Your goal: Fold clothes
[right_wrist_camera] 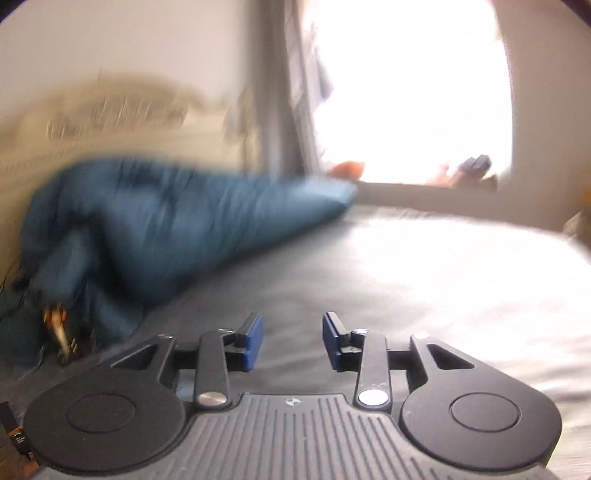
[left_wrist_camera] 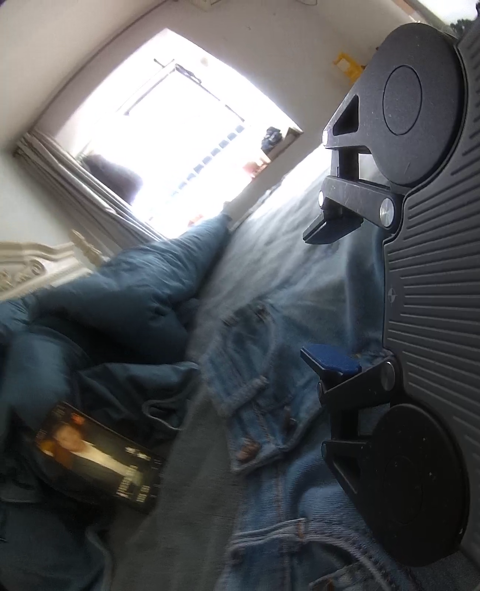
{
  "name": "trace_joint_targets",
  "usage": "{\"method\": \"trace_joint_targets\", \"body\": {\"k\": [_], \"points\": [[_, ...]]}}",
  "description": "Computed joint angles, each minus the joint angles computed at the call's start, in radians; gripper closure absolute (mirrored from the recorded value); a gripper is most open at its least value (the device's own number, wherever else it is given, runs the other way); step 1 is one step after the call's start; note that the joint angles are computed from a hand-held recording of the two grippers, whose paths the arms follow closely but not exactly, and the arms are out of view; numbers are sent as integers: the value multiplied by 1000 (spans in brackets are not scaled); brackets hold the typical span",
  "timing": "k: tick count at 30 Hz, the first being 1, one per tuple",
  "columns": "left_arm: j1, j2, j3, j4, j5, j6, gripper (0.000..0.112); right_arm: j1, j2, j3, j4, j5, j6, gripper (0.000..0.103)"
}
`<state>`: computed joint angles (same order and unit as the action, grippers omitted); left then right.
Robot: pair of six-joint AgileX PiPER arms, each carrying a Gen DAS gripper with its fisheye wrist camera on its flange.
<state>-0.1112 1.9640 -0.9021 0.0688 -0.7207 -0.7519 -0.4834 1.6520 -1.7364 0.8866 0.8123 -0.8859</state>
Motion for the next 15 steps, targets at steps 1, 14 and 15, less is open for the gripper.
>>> {"method": "trace_joint_targets", "body": {"k": [1,14,15], "points": [[-5,-11,19,-10,-29,14,51,-86,-81,43,54,32,-49,60],[-69,-31,83,54,-129,31,46,-486,-224,591,-5,135,93,49],[-73,-27,76,45,-118,42,46,-447,-199,648,-39,55,130,49]]}}
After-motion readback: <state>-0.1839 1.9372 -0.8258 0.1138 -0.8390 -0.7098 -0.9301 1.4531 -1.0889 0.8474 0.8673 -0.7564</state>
